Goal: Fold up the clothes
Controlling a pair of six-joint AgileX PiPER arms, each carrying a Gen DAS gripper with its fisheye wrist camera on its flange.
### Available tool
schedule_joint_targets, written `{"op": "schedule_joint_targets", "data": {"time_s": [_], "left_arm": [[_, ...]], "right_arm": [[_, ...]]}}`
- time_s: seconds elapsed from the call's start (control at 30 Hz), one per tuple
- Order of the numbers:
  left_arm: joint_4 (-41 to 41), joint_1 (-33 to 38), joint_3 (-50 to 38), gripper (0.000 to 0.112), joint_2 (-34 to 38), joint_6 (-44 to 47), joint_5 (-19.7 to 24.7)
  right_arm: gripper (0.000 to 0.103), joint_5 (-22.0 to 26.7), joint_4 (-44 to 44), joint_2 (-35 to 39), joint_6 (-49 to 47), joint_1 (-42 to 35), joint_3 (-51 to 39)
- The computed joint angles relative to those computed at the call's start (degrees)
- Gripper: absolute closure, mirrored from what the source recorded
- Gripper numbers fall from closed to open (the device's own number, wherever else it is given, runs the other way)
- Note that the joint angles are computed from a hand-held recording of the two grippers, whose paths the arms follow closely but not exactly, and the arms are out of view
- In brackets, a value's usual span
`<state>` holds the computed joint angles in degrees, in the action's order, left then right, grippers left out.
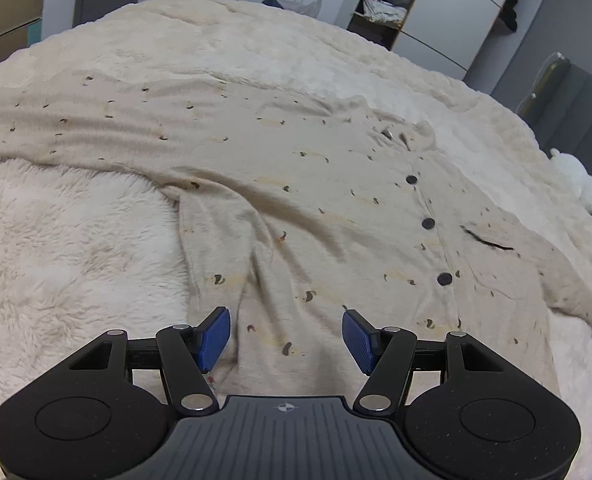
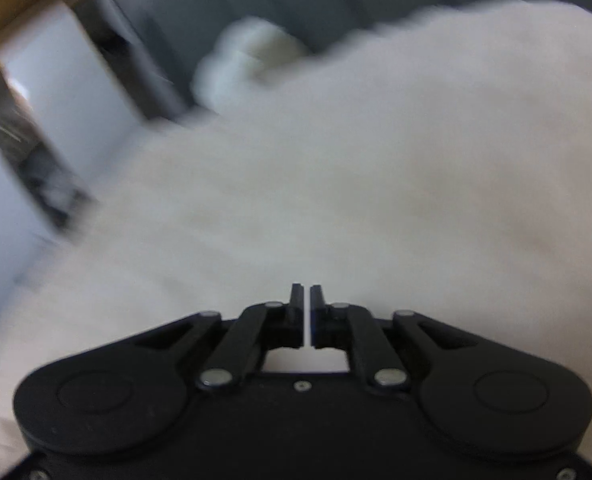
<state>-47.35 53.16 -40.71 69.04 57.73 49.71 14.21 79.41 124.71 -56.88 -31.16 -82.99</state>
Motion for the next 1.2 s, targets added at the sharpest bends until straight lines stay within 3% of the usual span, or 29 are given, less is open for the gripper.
{"op": "schedule_joint_targets", "data": {"time_s": [0.1, 0.17, 0.3, 0.4, 0.6, 0.73, 0.8, 0.9, 1.1, 1.2], "left_arm": [[0.2, 1.8, -0.9, 0.052, -1.2, 1.9, 2.1], [0.0, 3.2, -1.3, 0.047, -1.5, 3.3, 3.0], [1.0, 7.8, -2.2, 0.046, -2.2, 6.3, 5.9], [1.0, 13.6, -2.0, 0.042, -3.3, 11.8, 10.0], [2.0, 24.5, -0.7, 0.039, -2.5, 20.7, 15.5], [4.4, 31.2, 1.5, 0.039, -3.2, 31.9, 15.7], [5.4, 34.5, 2.2, 0.039, -3.3, 37.7, 17.4], [5.5, 38.0, 3.3, 0.039, -3.7, 44.6, 19.1], [2.7, 40.2, 5.6, 0.038, -3.9, 45.9, 17.5], [1.3, 40.8, 6.9, 0.030, -5.2, 45.8, 16.5]], "right_arm": [[0.092, 3.1, 10.2, -2.4, -8.5, -3.3, 4.7], [0.075, 5.0, 13.3, -4.6, -13.1, -4.2, 7.3], [0.067, 11.5, 3.9, -11.8, -6.8, -4.9, 12.4], [0.050, 16.0, 4.5, -19.7, -10.7, -3.4, 21.3], [0.046, 22.9, 4.0, -33.9, -12.7, 5.2, 37.3], [0.046, 23.1, 3.0, -42.3, -10.1, 15.6, 44.4], [0.046, 21.9, 0.4, -47.1, -6.6, 22.2, 47.6], [0.045, 15.4, -5.2, -51.9, 3.2, 37.2, 48.9], [0.045, 0.5, -36.3, -49.7, 37.5, 70.1, 42.1], [0.043, -2.0, -53.5, -44.8, 52.3, 81.3, 36.0]]}}
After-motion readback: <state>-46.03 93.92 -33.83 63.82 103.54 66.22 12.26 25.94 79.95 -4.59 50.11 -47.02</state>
